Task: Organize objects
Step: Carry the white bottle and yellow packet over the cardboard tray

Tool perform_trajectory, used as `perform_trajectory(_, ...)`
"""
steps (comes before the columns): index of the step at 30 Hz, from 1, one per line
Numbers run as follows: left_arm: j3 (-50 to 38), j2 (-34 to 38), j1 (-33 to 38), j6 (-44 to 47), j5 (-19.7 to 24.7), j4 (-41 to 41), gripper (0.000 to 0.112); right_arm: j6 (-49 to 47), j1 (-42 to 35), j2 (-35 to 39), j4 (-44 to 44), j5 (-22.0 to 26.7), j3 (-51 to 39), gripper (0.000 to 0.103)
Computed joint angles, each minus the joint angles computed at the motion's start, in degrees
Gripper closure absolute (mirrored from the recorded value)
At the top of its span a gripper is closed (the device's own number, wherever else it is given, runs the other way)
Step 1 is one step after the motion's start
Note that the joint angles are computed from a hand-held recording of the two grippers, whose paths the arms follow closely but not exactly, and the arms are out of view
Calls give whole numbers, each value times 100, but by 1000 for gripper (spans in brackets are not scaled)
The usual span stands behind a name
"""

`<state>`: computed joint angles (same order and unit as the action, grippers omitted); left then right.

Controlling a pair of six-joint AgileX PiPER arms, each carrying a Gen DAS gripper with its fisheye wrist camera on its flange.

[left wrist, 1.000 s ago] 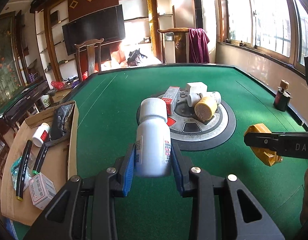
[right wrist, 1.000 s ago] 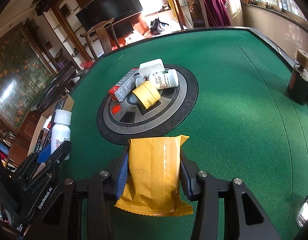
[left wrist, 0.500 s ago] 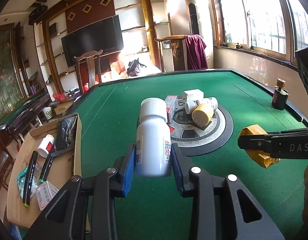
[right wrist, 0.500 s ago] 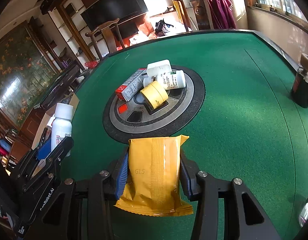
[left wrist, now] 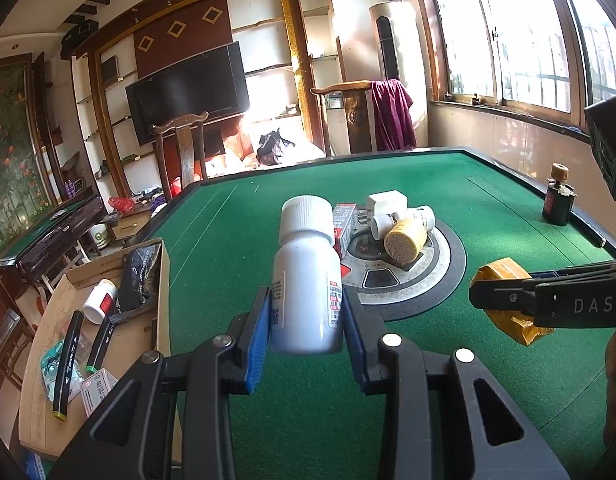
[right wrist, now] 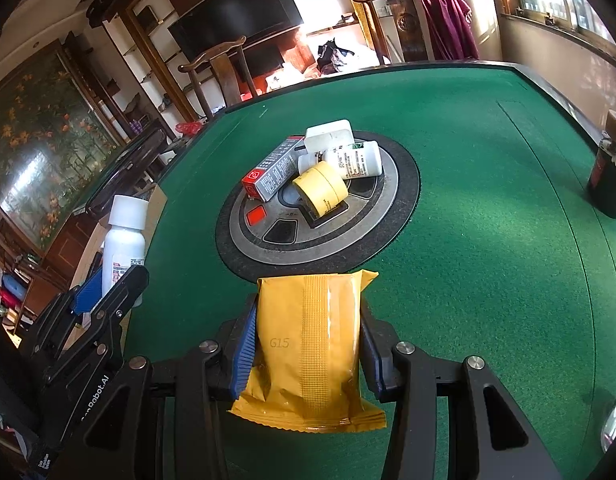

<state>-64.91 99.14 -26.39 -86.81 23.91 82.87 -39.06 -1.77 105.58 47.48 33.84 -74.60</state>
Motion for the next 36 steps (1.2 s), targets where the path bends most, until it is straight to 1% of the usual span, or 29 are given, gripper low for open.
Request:
perform_trajectory(3,86,-97,33,-213,-38,144,79,76,58,-47,-48,-107,48,55)
perform_trajectory(6,217,-295,205,-365,-266,110,79,97,77,-94,88,-24,78,55)
perform_trajectory(8,329,-432,353,-381,-408,-10,79,205,184,-179,-11,-104,127,55)
perform_trajectory(11,594,-676,654,-773,-677,185,79,384,344,-226,-127,-125,143,55)
perform_trajectory(12,659,-763,746,-772,-735,135,79,418,398,-214,-121,-95,127,55)
perform_trajectory(14,753,-963,988,-307,-878,-378,79,572,589,-182,-199,-48,47,55)
perform_trajectory(17,878,-1338,1513,1352,-1147,-1932,79,930,995,-122,-529,-41,-192,54)
perform_trajectory(21,1073,-1583,2542,3644,-1712,-4154,79,1414,1592,73,-944,168,-743,54)
perform_trajectory(23,1111,-1610,2973,4790,-1883,-5240,79,1701,1916,281,-1187,342,-1190,54)
perform_trajectory(25,1036,-1558,3379,5935,-1879,-6332,79,1987,2179,515,-1433,477,-1643,54)
perform_trajectory(30,530,-1242,4282,8800,-1530,-8812,79,2746,2748,1388,-2064,961,-3167,54)
perform_trajectory(32,163,-946,4629,9946,-1222,-9842,79,3128,2928,1924,-2319,1304,-4024,54)
perform_trajectory(33,-48,-757,4800,10519,-1026,-10415,79,3302,2999,2242,-2433,1566,-4539,54)
perform_trajectory(34,-324,-515,4973,11059,-706,-10931,79,3519,3080,2585,-2575,1803,-5087,54)
perform_trajectory(35,-507,-322,5098,11369,-493,-11224,79,3721,3171,2797,-2732,1925,-5430,54)
perform_trajectory(36,-632,-139,5220,11742,-364,-11647,79,3914,3245,3127,-2891,2183,-6002,54)
